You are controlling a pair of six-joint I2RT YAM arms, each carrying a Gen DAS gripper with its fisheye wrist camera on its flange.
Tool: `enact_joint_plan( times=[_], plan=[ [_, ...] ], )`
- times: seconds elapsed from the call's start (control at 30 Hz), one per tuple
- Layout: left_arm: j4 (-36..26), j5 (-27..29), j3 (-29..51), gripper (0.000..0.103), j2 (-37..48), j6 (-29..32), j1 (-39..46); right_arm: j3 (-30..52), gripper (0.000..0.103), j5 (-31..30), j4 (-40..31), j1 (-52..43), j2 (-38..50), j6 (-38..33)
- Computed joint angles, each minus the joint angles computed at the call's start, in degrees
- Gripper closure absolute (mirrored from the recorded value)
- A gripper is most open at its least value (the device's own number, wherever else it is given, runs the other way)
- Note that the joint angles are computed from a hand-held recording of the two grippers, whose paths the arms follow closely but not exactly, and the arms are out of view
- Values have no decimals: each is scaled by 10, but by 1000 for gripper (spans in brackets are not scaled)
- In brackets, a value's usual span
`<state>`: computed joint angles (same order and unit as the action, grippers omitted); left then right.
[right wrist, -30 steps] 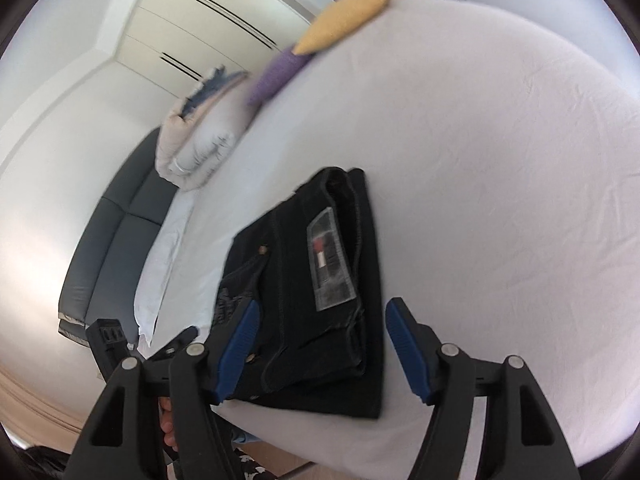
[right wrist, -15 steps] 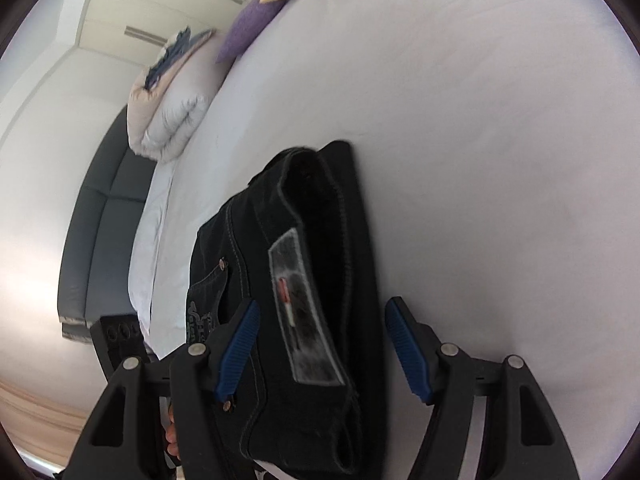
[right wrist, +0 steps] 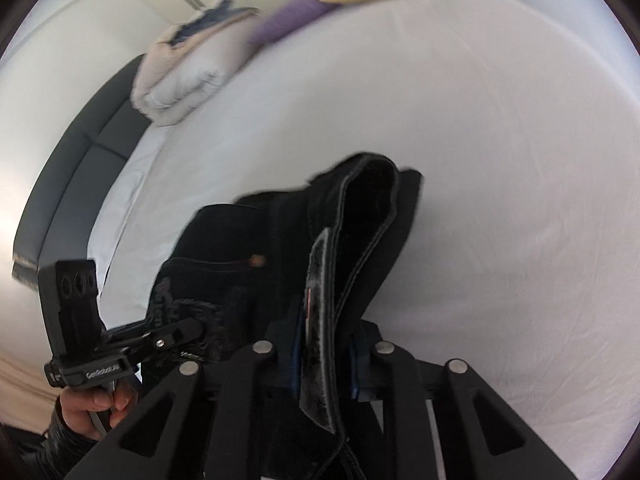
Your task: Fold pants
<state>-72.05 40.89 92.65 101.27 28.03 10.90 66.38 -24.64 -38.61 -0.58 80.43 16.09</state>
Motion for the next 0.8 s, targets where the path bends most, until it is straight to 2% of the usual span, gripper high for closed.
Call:
enact_joint_plan(
  times=[0.13, 0.3, 0.43, 0.5, 0.6, 0.67, 0.7, 0.73, 0.8],
  plan=[
    [-8, 3, 108, 80, 31, -17, -10, 51, 84, -12, -3, -16, 15, -6],
    [-24, -16, 279, 80, 143, -44, -43, 136, 84, -34, -1, -59, 88, -29],
    [-30, -37, 380, 80, 240, -71, -63, 200, 84, -49, -7, -85, 175, -43],
    [-8, -52, 391, 80, 273, -100, -84, 212, 84, -57, 0, -95, 207, -40],
    [8, -70, 394, 77, 306, -108, -90, 221, 83, -52, 10, -102, 251, -33],
    [37, -67, 356, 73, 297, -106, -88, 202, 71, -69, 31, -116, 259, -28],
    [46, -69, 347, 64, 296, -106, -86, 190, 66, -70, 40, -121, 258, -25],
    [57, -67, 337, 60, 296, -107, -83, 176, 61, -78, 53, -127, 255, -23],
    [66, -57, 325, 55, 295, -104, -74, 140, 61, -109, 94, -140, 245, -10]
  ],
)
